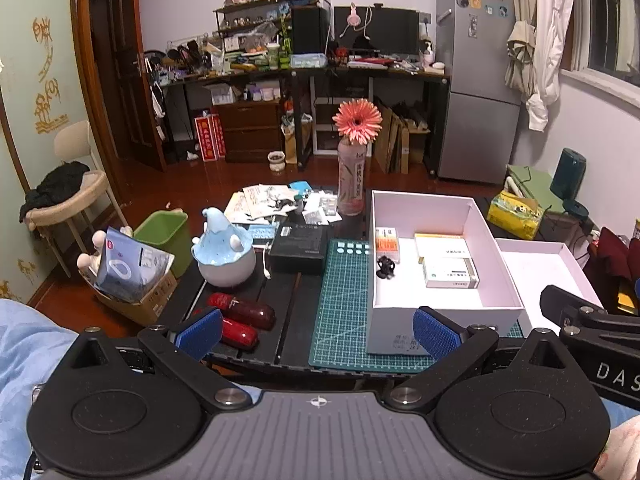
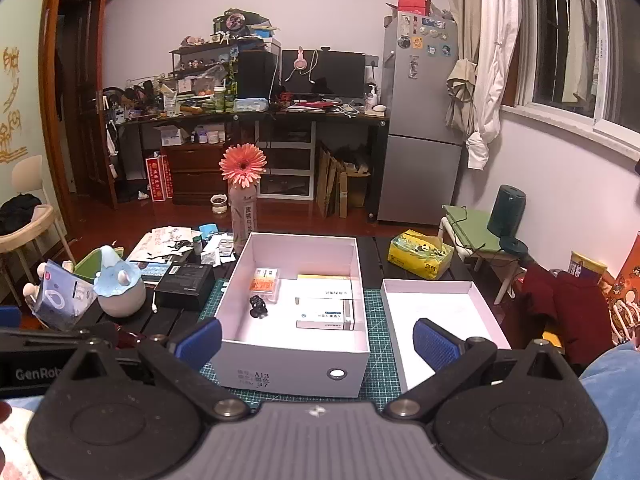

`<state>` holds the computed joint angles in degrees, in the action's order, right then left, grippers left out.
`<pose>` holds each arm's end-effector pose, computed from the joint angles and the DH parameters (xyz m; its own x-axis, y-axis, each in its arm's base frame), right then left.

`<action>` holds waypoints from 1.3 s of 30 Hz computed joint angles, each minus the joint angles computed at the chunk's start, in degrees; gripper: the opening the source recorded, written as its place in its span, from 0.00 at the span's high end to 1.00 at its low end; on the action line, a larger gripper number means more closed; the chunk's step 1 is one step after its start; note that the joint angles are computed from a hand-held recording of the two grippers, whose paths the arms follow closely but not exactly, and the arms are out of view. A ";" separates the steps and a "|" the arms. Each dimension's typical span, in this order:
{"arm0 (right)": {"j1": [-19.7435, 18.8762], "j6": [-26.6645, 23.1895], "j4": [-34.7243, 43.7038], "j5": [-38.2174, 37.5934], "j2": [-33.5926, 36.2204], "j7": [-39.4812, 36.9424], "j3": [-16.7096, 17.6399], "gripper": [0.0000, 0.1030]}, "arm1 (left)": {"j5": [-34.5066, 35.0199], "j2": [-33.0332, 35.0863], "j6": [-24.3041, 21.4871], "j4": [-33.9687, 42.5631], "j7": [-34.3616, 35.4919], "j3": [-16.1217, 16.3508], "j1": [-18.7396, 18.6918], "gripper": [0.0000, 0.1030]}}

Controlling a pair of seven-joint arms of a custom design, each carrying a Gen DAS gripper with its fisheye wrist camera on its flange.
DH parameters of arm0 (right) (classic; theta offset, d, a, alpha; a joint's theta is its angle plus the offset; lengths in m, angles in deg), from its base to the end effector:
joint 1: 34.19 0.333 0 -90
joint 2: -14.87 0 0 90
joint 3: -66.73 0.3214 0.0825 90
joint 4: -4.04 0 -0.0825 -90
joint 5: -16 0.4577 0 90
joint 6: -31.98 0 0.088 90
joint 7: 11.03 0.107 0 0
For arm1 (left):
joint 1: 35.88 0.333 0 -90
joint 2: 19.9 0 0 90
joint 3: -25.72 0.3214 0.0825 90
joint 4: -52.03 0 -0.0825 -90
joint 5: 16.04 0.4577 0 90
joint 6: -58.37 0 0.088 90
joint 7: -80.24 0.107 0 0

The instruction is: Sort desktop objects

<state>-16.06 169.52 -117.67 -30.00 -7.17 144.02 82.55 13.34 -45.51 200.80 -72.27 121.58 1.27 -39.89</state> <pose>0.4572 0.3252 0.6297 -0.1099 -0.9934 0.0317 -0.5419 0.0332 -0.8398 0.4672 -0.2936 0.6293 0.0490 -0.9975 -0.0510 -0.6073 0.0108 -0.7944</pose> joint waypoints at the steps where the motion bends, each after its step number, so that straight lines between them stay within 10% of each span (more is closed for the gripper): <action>1: -0.07 -0.14 0.02 -0.36 0.06 -0.11 0.14 0.01 | 0.16 -0.07 0.15 -0.07 -0.30 -0.08 0.09 0.00; 39: -0.67 0.98 -1.03 -5.33 1.05 2.74 -0.26 0.01 | -1.53 -1.62 7.84 -4.97 1.64 1.07 1.26 0.01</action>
<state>-16.73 170.50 -118.70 -35.33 -6.12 146.76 82.29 11.81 -47.13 208.64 -77.24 123.22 2.34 -38.63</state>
